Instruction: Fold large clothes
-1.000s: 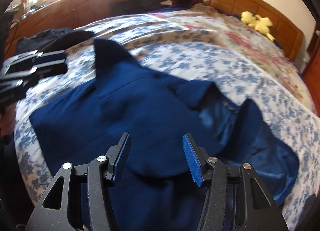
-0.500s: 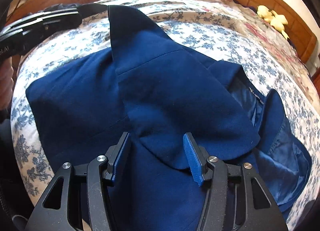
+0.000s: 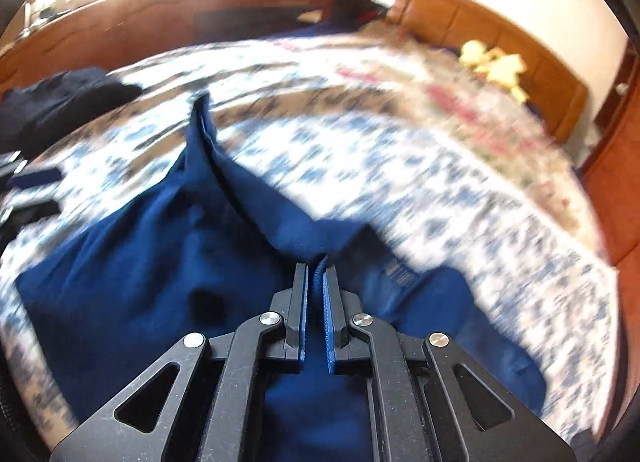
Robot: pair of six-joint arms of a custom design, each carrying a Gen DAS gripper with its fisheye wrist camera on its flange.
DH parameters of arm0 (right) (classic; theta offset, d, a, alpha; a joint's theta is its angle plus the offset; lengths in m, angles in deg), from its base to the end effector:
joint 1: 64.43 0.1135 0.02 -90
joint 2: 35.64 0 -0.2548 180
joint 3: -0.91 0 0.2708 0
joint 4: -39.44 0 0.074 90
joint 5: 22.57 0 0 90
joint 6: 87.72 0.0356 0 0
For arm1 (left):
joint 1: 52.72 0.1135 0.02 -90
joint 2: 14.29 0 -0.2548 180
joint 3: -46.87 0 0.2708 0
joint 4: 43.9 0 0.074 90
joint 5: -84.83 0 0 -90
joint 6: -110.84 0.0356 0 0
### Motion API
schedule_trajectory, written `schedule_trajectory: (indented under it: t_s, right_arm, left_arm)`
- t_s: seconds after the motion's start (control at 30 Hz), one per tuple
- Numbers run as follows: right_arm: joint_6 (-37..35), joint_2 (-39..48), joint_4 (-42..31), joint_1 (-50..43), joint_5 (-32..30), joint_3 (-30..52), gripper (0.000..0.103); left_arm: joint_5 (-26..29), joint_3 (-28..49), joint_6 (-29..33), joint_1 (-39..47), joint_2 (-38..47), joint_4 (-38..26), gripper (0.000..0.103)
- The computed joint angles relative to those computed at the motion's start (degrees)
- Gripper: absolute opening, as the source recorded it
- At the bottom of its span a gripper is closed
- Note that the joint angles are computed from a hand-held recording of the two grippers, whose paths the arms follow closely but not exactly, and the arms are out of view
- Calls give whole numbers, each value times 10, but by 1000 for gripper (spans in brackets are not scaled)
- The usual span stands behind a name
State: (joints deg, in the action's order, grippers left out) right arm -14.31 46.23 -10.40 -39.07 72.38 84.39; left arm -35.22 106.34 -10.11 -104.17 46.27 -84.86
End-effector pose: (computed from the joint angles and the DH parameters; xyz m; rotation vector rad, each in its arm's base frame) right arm 0.2973 0.1375 0.2917 -0.8250 2.2630 -0.0335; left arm 0.1656 -0.1792 0.2600 0.1319 2.1922 -0.1984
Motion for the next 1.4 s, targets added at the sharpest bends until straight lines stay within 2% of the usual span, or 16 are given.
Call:
schedule_trajectory:
  t_s: [0.03,0.1,0.17,0.23,0.5,0.73,0.8,0.83,0.87,0.93,1.07,1.23,1.3,1.4]
  right_arm:
    - [6,15,12,-1,32,13,4]
    - [18,34,21,-5,60,30,14]
    - [35,31,38,-14,57,25,38]
    - [47,17,52,-21,36,6,48]
    - [57,54,4,-21,-51,-28,48]
    - [77,80,-4,-22,-82,-43,48]
    - [75,93,-18,-27,-97,-32,46]
    - [70,92,-19,-31,-113,-32,29]
    - [60,87,-17,-29,-117,-34,2]
    - [39,67,0,-11,-78,-43,2]
    - [31,34,48,-9,-36,-37,2]
    - [22,83,68,-22,-27,47,1]
    - [13,103,96,-15,-11,61,1]
    - [15,137,96,-11,-3,84,1]
  left_arm:
    - [1,1,1,0,1,0,32]
    - [2,0,1,2,1,1,32]
    - [5,0,1,4,0,3,32]
    - [9,-2,3,5,-2,5,32]
    - [3,-3,6,1,-3,6,32]
    - [2,-4,9,2,-2,4,32]
    - [3,-5,9,4,-5,5,32]
    - [3,-5,9,3,-5,5,32]
    - [3,-6,9,3,-7,6,32]
    - [2,-6,9,2,-6,6,32]
    - [1,-4,10,-1,-3,9,32]
    - [-2,4,12,-5,14,8,32]
    - [-1,6,15,-6,17,13,32]
    - [7,9,19,-2,23,19,32]
